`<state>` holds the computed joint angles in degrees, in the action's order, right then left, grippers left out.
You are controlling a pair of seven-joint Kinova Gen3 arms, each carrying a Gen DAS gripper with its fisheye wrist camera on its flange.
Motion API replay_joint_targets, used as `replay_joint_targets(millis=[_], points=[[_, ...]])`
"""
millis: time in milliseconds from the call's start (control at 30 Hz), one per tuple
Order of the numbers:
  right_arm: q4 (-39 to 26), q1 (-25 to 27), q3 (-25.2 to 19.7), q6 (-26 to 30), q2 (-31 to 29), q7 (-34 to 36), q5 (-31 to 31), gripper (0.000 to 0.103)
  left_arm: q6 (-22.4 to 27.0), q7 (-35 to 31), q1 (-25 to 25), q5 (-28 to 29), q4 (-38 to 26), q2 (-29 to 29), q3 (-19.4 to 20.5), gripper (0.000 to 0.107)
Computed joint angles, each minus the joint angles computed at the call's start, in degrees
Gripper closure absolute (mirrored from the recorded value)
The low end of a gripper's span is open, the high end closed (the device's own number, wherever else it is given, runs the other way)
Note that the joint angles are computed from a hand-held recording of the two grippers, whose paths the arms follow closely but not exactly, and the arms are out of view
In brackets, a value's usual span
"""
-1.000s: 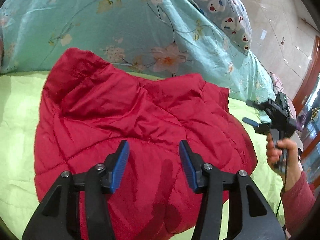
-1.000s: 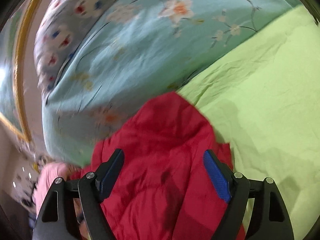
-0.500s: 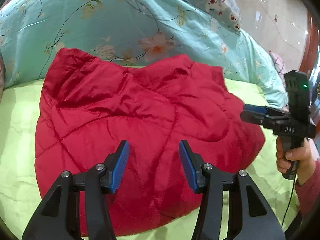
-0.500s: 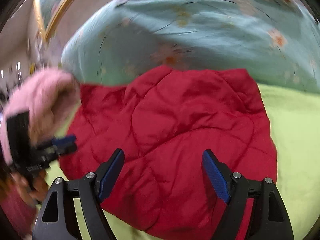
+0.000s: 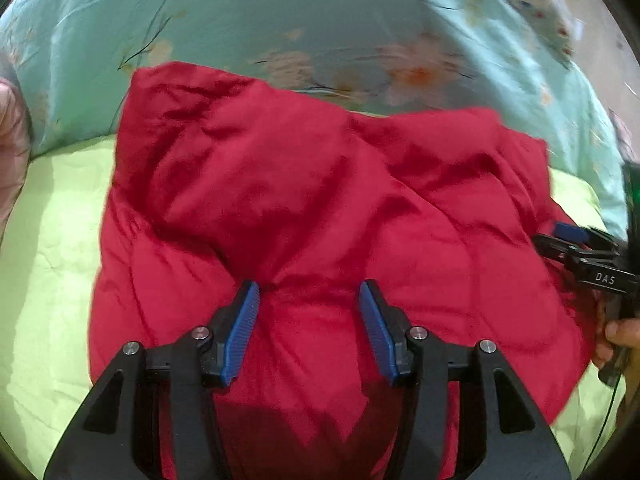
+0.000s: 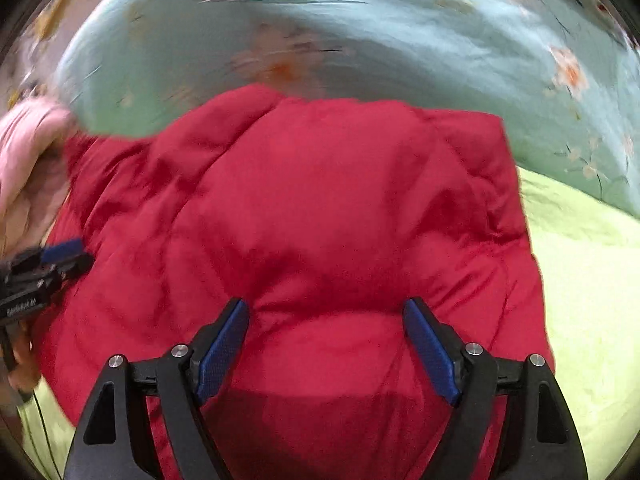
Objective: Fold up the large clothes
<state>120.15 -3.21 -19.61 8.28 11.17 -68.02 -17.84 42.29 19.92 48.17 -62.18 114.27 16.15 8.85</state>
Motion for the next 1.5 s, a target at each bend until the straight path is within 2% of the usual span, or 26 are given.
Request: replay_joint_targets(millis=[67,200,300,433,500,600,633,700,767,833,933,1067,1167,1333,1433,1500], points=[[-2.4,1.6,-0.2,1.6,1.7,-0.2,-1.4,0.023,-1.2,-0.9,-2.4,1.7,-0.3,0.4,-1.0,0.055],[-6.8,5.7,-1.6,3.9,6.0,1.6,-4.8,0.022,-3.5,1.5,-4.7,1.8,0.4,1.2,-3.5,0.055],[-9.3,9.1,-3.1,5.0,9.2,2.4,-7.5,0.022,-8.0,6.6,-6.0,-1.2,2.7,1.1,-5.8,0.054],[-11.2,12.0,-4.6,5.1,12.2,2.7,-9.6,0.021,-10.1,11.2,-6.5,-5.4,4.2,1.8,-7.1,0.051],[-12.1,13.0,-4.5,5.9,13.3,2.3,-10.0,0.015,-12.8,14.5,-7.4,-8.4,5.9,1.3,-7.9,0.05],[-12.2,15.2,-5.6,6.3,13.8,3.2,-11.1,0.015,-15.6,15.9,-9.6,-9.7,7.5,0.3,-7.7,0.049],[-11.9,14.6,-5.1,6.0,13.4,2.4,-10.1,0.015,-15.5,15.0,-10.1,-8.9,7.5,0.1,-7.2,0.049],[-10.2,16.6,-7.2,4.2,12.4,3.3,-10.7,0.015,-13.7,12.6,-9.8,-6.5,7.3,-0.6,-6.2,0.049],[-8.1,20.7,-11.8,2.6,11.3,5.4,-12.2,0.018,-11.9,12.4,-10.0,-6.3,7.2,-1.6,-4.6,0.049],[-6.6,26.0,-16.6,2.3,10.2,9.8,-15.6,0.019,-11.2,15.5,-8.2,-8.1,8.9,-3.7,-4.7,0.048],[-4.7,33.8,-22.6,4.1,8.2,15.4,-18.2,0.019,-8.8,18.3,-7.2,-10.0,11.3,-6.7,-1.6,0.048],[-3.3,44.3,-28.4,10.3,6.2,24.6,-24.3,0.017,-5.6,23.9,-5.2,-12.6,16.0,-11.0,3.7,0.043],[-2.7,48.9,-28.4,16.4,4.4,29.5,-27.6,0.017,-3.6,25.2,-5.2,-10.9,18.8,-14.2,7.4,0.038],[0.0,53.6,-26.0,23.1,2.0,37.2,-32.5,0.016,-7.1,27.3,-8.2,-11.4,23.1,-17.8,10.8,0.036],[-0.8,52.6,-22.5,26.3,3.8,36.9,-31.5,0.016,-7.9,30.7,-9.1,-13.7,25.0,-18.0,12.0,0.036],[-0.8,51.6,-21.0,27.2,5.4,37.7,-32.5,0.016,-11.0,34.3,-10.0,-17.4,26.2,-18.4,11.7,0.036]])
